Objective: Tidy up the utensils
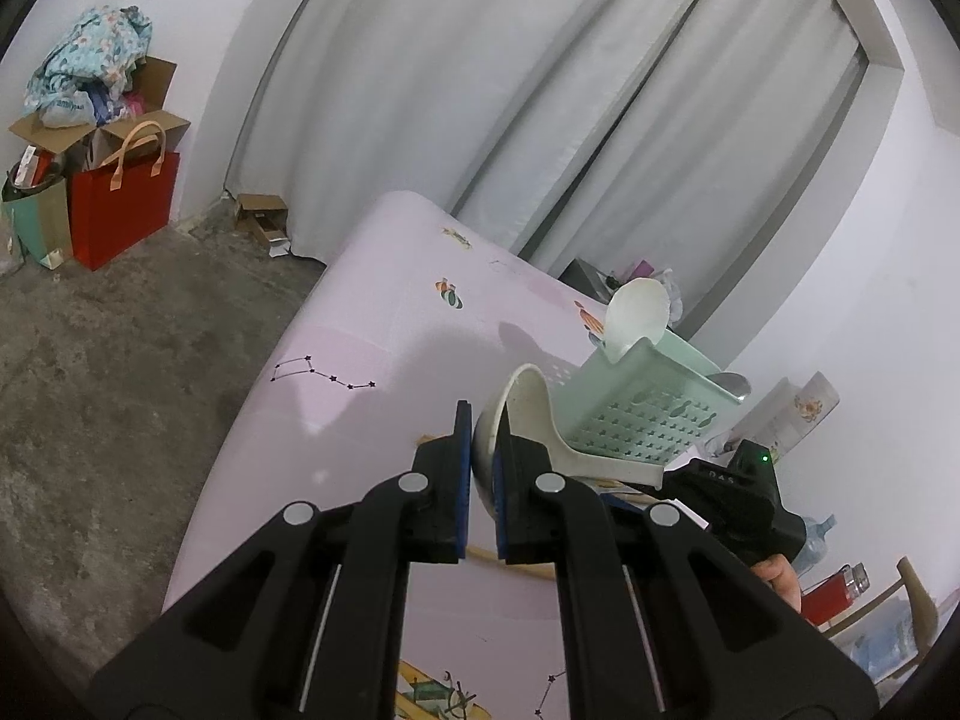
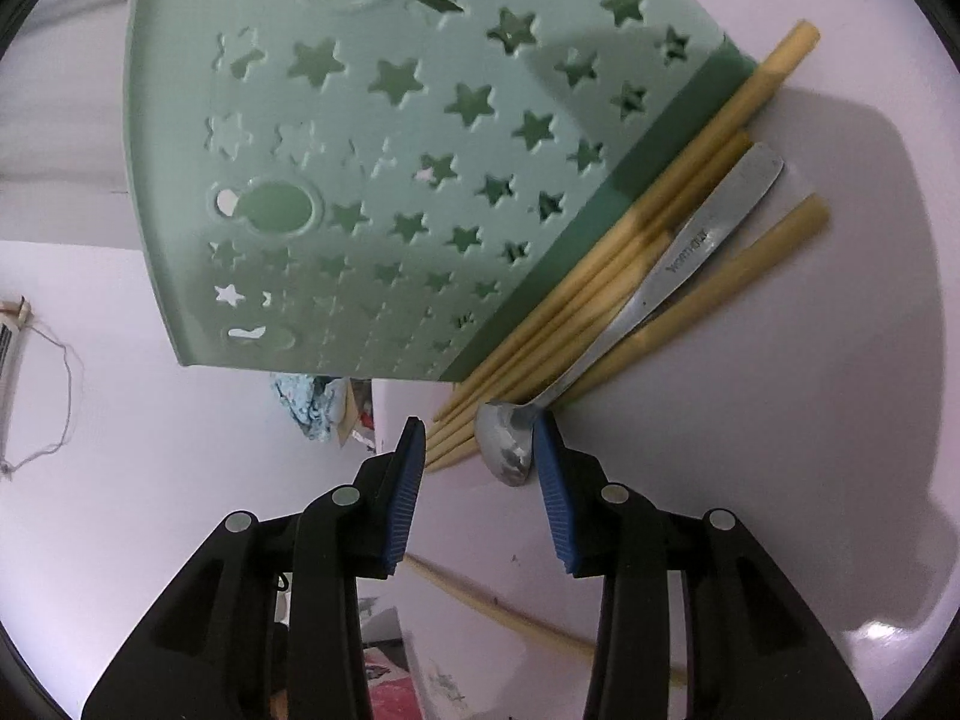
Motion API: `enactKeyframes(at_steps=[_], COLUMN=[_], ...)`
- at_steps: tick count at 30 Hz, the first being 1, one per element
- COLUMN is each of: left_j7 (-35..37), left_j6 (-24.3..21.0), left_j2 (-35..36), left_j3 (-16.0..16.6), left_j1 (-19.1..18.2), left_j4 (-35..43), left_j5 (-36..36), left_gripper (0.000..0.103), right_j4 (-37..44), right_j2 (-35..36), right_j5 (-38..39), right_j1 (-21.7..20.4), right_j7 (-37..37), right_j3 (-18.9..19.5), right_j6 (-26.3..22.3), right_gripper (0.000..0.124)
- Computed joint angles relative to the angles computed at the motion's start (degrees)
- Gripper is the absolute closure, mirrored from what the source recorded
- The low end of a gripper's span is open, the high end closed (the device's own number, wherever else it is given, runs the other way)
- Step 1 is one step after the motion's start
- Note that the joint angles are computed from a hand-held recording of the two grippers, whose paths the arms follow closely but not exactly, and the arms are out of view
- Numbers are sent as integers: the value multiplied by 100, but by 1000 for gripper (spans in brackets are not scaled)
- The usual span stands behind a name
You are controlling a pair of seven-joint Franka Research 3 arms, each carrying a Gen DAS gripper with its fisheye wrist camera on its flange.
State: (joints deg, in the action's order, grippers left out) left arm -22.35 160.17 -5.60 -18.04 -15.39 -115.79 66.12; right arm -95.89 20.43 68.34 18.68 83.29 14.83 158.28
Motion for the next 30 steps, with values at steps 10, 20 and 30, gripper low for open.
enactKeyframes(at_steps=[10,20,30], left_j7=[-131,-270,-328], left_j6=[120,96,19], left_j2=[-19,-85,-190], left_j3=[27,-9,-53], left_j1=[47,85,113], left_j4=[-70,-142,-206], left_j5=[25,64,92], left_gripper=[98,98,98], right_j4=[-172,-197,-175], right_j2=[70,20,99], right_j5=[2310,1628,1817], right_j1=[-344,68,81], right_j7=[-1209,-543,-553], right_j3=[117,-112,43], right_j6=[-703,-253,67], right_gripper=[102,107,119])
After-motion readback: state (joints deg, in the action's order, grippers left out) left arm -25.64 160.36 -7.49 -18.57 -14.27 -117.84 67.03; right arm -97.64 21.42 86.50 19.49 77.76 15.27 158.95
